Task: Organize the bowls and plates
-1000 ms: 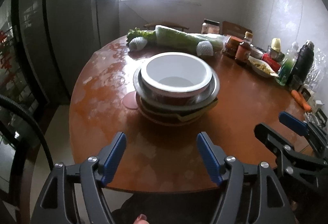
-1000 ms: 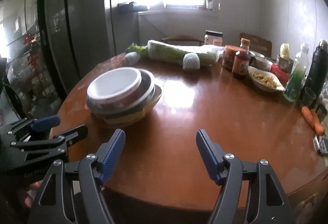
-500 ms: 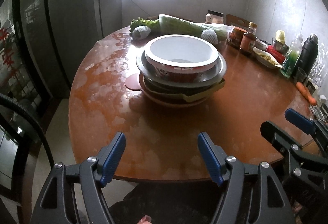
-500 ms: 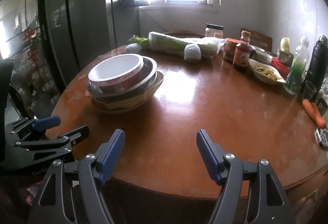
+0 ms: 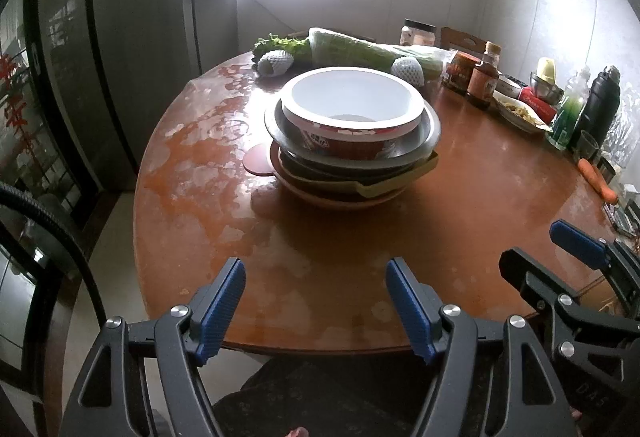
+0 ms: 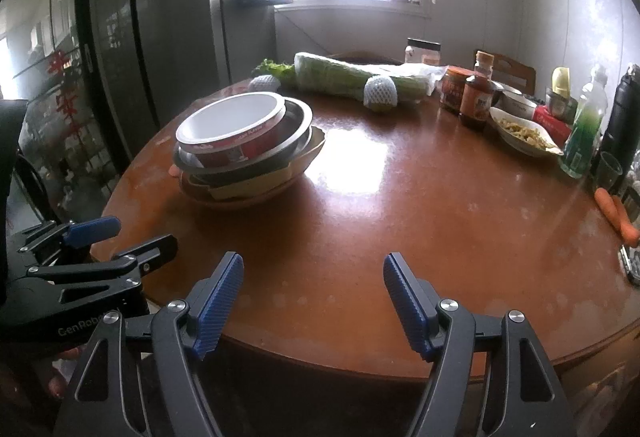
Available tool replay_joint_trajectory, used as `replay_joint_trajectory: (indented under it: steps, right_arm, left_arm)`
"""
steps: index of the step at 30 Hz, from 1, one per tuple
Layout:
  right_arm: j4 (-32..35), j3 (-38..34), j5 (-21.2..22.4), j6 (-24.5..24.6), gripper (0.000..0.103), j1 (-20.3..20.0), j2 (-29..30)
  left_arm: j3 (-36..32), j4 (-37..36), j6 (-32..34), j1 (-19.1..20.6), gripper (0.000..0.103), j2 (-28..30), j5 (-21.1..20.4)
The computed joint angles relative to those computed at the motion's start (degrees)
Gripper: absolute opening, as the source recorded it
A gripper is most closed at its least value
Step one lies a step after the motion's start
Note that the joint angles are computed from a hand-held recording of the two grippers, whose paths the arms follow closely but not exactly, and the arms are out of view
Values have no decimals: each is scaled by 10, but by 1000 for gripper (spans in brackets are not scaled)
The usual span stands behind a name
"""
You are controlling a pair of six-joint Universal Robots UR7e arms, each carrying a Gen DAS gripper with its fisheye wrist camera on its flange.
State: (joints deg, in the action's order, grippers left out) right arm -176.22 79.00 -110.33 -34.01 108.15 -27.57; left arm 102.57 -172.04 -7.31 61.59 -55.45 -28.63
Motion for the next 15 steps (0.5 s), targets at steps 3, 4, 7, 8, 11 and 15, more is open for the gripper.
replay_joint_trajectory:
  steps: [3,4,7,8,11,15]
  right_arm:
    - [5,-3,-1,2,74,1,1]
    - [7,-4,-1,2,74,1,2]
    - [10,-5,0,4,74,0,2]
    - [11,-5,1,4,74,0,2]
    - [12,-5,4,4,74,-1,2]
    - [16,-7,9,7,74,-3,2]
  left_arm:
    - [0,3,-3,0,72,0,0]
    - [0,5,-6,0,72,-1,0]
    - [-1,11,-10,1,72,-1,1]
    - [-2,12,-11,1,72,0,2]
    - [-4,12,-11,2,72,1,2]
    - [-5,2,-4,4,72,3,0]
